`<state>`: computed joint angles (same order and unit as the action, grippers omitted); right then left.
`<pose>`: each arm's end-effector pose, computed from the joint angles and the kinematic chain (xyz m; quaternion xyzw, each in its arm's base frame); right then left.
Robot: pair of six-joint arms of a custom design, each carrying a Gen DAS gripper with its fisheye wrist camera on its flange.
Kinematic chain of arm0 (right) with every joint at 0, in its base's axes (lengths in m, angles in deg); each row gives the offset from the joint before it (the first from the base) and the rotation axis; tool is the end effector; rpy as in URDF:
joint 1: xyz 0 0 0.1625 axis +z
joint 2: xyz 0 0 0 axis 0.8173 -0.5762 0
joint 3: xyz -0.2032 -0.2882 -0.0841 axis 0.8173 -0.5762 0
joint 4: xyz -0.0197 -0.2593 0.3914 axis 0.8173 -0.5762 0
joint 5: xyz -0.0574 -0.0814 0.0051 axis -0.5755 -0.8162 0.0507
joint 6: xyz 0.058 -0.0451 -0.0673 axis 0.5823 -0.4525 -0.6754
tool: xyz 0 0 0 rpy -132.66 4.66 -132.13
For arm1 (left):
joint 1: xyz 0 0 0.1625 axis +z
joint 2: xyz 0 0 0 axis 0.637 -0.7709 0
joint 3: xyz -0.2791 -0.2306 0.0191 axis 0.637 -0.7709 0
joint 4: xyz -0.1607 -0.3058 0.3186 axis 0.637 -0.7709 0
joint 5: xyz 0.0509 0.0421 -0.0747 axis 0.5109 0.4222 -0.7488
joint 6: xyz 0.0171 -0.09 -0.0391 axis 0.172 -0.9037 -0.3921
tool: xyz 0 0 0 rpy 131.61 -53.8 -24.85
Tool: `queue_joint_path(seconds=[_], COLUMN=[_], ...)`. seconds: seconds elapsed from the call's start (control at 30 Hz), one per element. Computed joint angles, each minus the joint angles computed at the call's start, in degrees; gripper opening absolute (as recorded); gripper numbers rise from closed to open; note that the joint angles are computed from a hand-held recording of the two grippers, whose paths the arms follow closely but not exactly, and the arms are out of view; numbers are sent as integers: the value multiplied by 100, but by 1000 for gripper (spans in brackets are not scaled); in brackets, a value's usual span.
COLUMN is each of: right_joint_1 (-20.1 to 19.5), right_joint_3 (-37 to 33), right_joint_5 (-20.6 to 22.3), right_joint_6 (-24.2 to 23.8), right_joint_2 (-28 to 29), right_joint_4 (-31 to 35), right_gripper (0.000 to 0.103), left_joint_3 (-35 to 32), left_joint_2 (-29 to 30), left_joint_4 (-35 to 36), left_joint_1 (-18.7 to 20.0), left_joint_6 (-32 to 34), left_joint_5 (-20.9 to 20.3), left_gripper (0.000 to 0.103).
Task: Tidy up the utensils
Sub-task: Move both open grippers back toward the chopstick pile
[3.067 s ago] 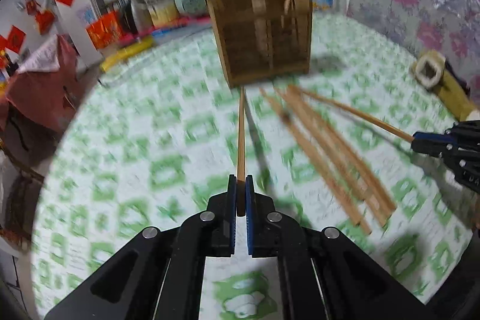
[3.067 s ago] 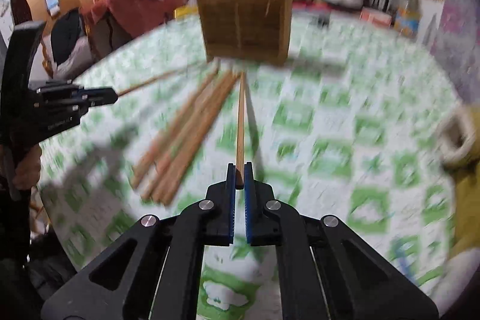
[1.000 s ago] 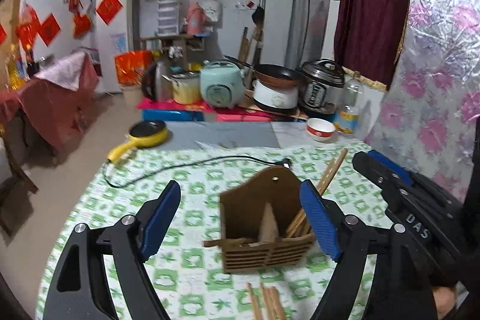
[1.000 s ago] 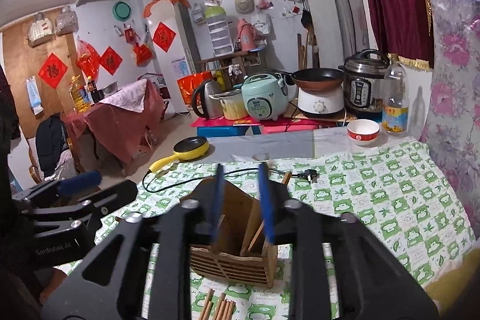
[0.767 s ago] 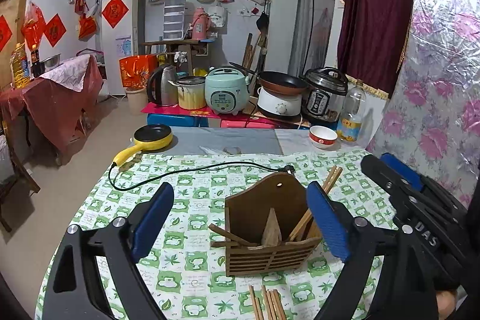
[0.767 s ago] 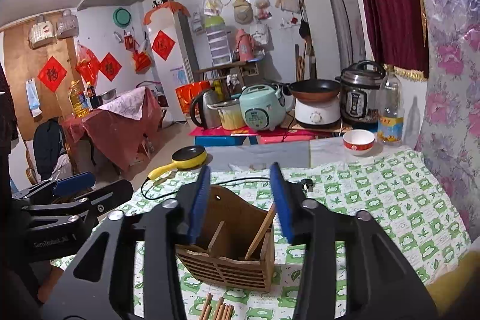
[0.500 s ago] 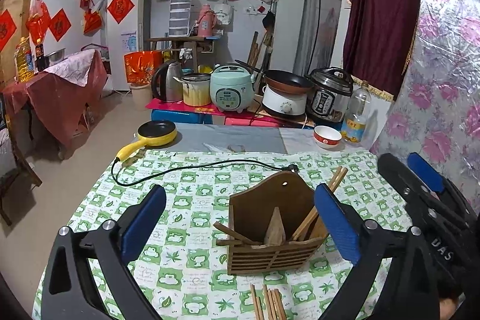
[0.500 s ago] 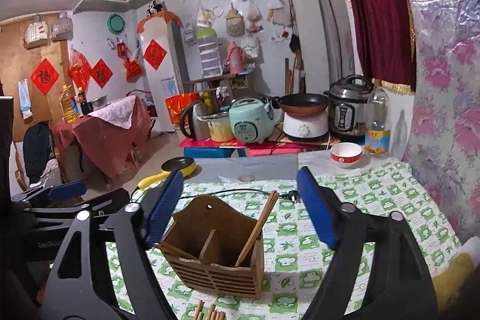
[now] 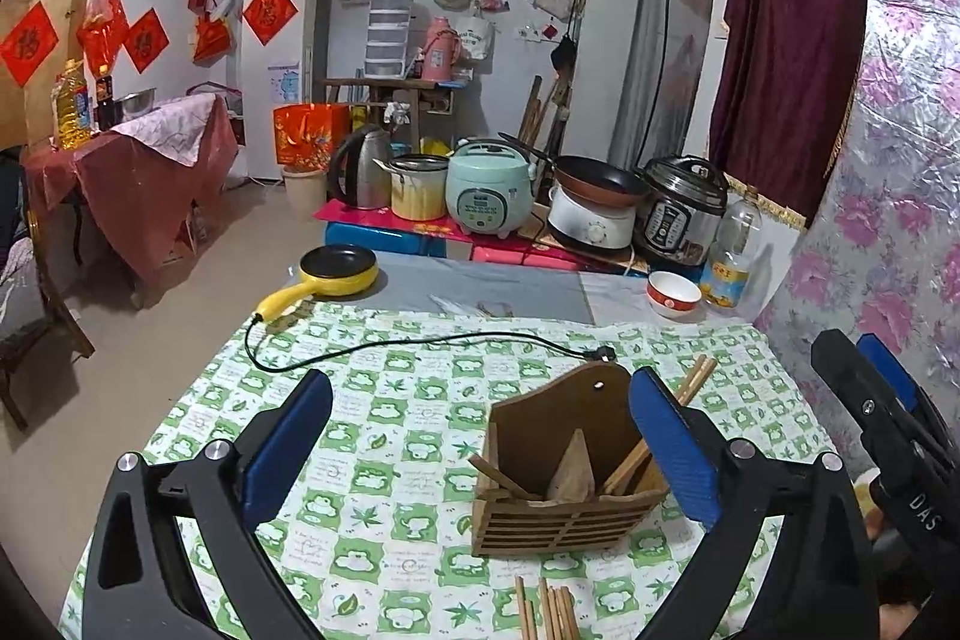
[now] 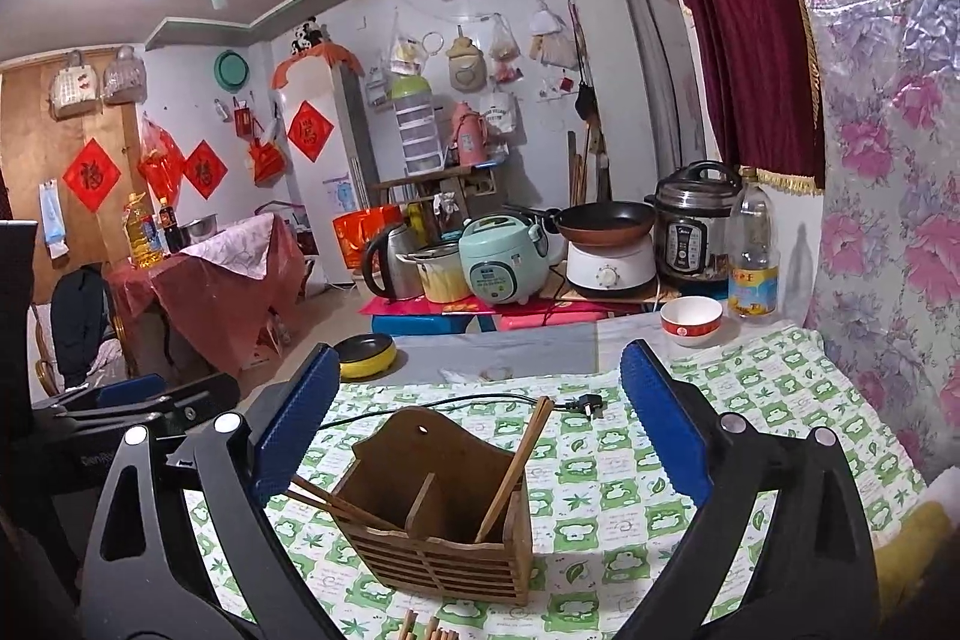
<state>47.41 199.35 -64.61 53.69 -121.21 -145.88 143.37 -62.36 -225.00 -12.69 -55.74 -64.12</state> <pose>0.1949 -0.4090 0.4322 0.1829 -0.7905 0.5529 0.1896 -0.4555 -0.4791 0.2033 0.1894 0.8319 -0.4365 0.2855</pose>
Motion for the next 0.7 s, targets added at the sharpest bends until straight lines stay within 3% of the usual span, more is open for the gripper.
queue_joint_path(seconds=[0.27,0.47,0.63,0.7], right_joint_1=[5,-30,-131,-582], right_joint_3=[-2,147,513,1127], right_joint_5=[-149,-239,-301,111], right_joint_6=[51,69,-104,-488], right_joint_2=[30,-208,-625,-1253], right_joint_4=[83,376,558,552], right_gripper=[95,96,97,97], left_joint_3=[-21,178,1305,1649], left_joint_2=[-10,-151,-671,-938], left_joint_4=[323,458,134,334], left_joint_1=[7,33,15,51], left_joint_6=[-326,-717,-931,-1007], left_joint_5=[417,424,215,-106], left_gripper=[97,97,97,97])
